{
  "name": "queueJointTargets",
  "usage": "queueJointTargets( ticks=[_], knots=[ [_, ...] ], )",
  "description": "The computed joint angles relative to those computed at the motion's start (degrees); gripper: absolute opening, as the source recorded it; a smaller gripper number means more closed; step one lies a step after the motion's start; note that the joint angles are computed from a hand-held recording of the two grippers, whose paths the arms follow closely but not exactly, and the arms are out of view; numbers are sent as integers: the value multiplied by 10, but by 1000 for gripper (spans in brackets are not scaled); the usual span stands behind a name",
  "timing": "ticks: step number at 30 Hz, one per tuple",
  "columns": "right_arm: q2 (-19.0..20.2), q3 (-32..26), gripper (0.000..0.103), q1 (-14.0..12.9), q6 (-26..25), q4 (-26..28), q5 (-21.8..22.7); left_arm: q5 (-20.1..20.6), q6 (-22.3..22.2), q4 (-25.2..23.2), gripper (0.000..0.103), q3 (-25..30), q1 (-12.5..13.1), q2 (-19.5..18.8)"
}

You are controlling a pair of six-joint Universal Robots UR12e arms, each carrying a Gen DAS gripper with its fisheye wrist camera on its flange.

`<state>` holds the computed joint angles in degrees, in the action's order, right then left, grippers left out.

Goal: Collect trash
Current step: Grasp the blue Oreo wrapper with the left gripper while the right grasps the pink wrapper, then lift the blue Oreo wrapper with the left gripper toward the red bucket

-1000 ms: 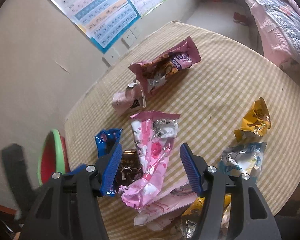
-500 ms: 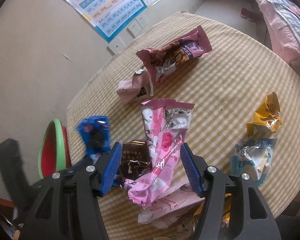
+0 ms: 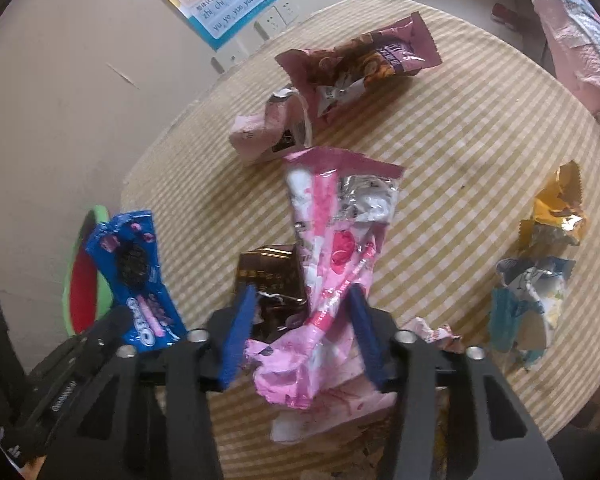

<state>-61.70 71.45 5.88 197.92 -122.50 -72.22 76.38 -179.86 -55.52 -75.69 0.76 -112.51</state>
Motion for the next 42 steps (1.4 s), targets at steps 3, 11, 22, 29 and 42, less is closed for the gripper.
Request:
queueJointTargets(
  ticks=[3, 11, 22, 29, 42],
  knots=[
    [-4, 7, 22, -1, -1, -22, 7, -4, -1, 3, 7, -2, 1, 1],
    [-15, 26, 5, -6, 18, -79, 7, -7, -2, 5, 7, -5, 1, 3],
    [-13, 19, 50, -2, 29, -74, -27, 9, 17, -18, 20, 6, -5, -11],
    [1, 6, 51, -5, 40, -24, -20, 29, 36, -30, 30, 22, -14, -30],
    [-1, 15, 26, 0, 17, -59, -26, 10, 14, 4, 4, -5, -2, -9]
  ],
)
